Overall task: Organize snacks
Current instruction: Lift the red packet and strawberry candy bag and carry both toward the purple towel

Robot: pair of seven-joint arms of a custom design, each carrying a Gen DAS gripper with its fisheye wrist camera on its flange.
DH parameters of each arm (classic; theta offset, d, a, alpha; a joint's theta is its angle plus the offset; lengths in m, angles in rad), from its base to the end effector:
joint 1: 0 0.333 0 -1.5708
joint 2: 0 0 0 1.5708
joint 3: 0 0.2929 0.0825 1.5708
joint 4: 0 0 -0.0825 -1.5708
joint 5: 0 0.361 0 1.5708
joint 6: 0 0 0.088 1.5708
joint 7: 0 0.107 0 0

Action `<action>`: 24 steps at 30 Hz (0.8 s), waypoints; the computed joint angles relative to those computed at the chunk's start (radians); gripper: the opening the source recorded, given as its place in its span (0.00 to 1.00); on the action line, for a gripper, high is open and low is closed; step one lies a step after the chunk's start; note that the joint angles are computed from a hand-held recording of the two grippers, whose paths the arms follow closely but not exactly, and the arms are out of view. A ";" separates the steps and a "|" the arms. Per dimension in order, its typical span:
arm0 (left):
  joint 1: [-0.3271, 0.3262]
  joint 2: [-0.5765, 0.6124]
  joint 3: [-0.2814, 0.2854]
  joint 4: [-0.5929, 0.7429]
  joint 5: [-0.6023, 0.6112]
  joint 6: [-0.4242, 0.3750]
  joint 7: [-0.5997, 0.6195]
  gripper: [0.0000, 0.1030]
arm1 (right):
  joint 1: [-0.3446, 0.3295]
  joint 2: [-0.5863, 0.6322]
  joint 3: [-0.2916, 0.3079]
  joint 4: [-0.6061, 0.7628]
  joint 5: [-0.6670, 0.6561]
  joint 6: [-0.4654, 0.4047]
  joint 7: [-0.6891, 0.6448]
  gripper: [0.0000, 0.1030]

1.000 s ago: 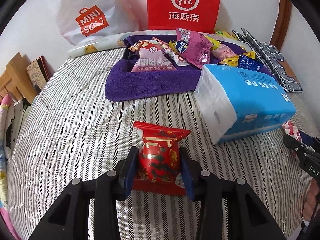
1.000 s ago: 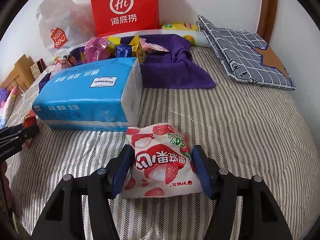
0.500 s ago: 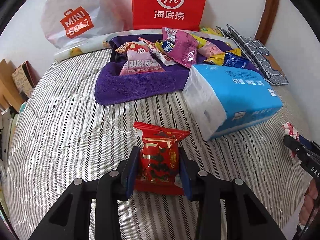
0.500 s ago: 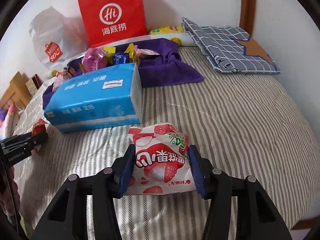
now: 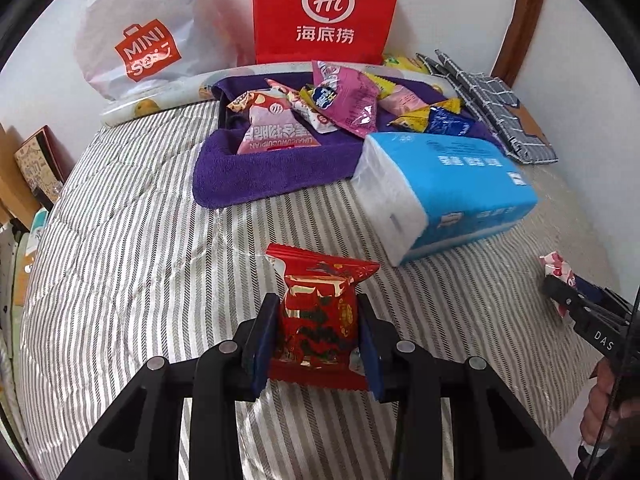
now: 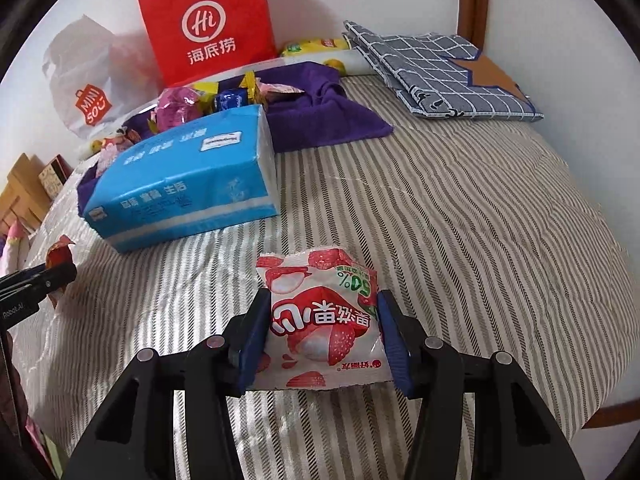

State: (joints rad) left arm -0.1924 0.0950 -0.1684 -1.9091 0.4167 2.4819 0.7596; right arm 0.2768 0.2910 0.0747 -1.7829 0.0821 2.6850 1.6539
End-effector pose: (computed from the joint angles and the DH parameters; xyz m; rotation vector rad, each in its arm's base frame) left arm 0.5611 -0.2103 0.4860 -2.0686 1.7154 -0.5539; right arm 0.6150 0.2179 0.4513 -1.9812 1.6261 -0.3487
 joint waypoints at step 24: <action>-0.010 -0.083 -0.033 0.096 0.087 -0.046 -0.067 0.34 | -0.005 -0.101 0.021 0.079 0.079 0.037 -0.128 0.51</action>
State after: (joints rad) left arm -0.2022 0.0119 -0.2014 -1.8135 0.5032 2.4357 0.6930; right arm 0.2716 0.1895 0.0960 -1.7035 0.1615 2.7223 1.5260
